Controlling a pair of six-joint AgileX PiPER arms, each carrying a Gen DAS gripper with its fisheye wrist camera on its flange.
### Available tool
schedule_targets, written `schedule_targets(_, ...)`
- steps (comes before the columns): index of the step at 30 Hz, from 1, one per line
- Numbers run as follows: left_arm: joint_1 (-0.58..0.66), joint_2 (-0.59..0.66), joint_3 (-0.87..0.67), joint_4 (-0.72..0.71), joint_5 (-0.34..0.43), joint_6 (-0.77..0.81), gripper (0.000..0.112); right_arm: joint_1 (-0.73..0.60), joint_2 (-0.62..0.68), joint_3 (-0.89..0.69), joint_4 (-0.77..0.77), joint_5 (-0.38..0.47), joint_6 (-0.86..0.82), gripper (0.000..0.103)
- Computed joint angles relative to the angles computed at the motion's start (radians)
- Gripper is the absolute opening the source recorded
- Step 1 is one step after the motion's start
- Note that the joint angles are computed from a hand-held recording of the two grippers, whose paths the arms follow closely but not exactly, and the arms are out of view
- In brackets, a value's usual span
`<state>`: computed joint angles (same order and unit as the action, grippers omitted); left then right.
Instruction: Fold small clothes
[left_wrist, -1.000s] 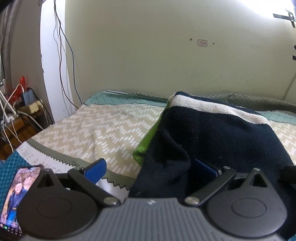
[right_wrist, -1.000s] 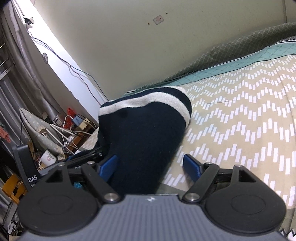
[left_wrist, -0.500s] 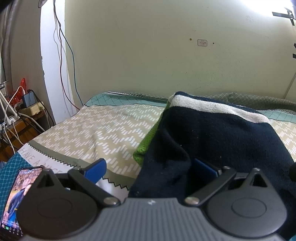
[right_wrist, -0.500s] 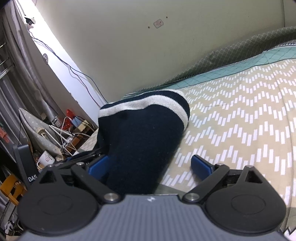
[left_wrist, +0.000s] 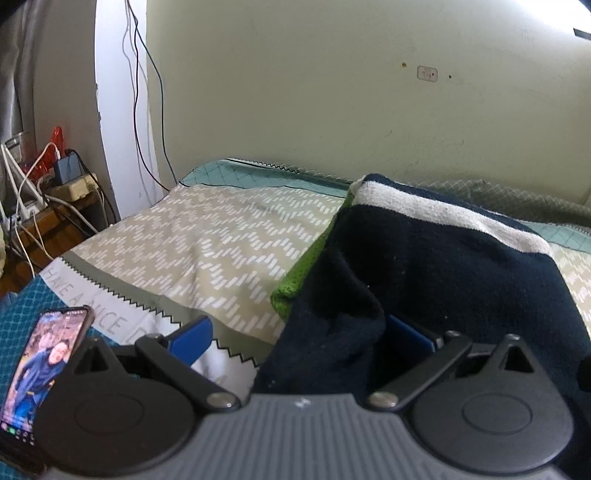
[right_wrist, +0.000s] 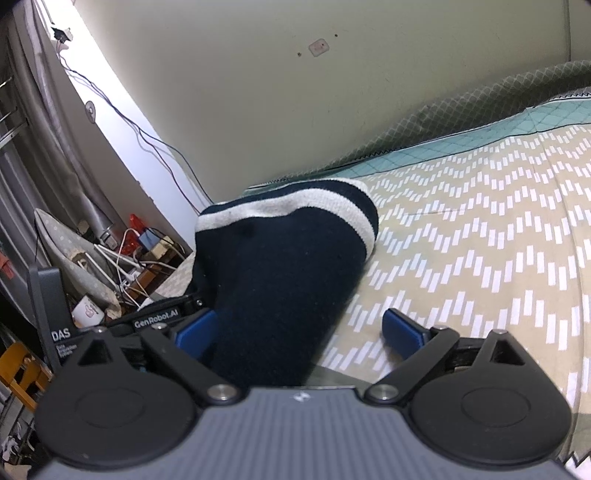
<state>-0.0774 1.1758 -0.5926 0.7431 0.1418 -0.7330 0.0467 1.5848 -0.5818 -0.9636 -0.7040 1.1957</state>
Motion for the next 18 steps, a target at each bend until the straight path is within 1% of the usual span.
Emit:
schedule_targets(2, -0.007, 0.001, -0.008, -0.018, 0.019, 0.015, 0.103, 0.001, 0.001, -0.001, 0.001, 0.001, -0.008, 0.089)
schedule_targets(5, -0.005, 0.004, -0.024, -0.117, 0.04, 0.115, 0.103, -0.001, 0.002, 0.001, 0.0, -0.004, -0.015, 0.089)
schedule_targets(9, -0.02, 0.006, -0.037, -0.088, 0.069, 0.102, 0.103, -0.005, 0.006, -0.001, -0.007, -0.013, -0.008, 0.089)
schedule_targets(12, -0.023, 0.008, -0.044, -0.1, 0.082, 0.119, 0.103, -0.009, 0.008, 0.001, -0.009, -0.022, -0.005, 0.089)
schedule_targets(16, -0.043, 0.007, -0.045, -0.025, 0.103, 0.049, 0.103, -0.014, 0.008, 0.005, -0.011, -0.034, -0.004, 0.09)
schedule_targets(18, -0.045, 0.007, -0.047, -0.016, 0.109, 0.044, 0.103, -0.017, 0.007, 0.007, -0.015, -0.041, -0.001, 0.09)
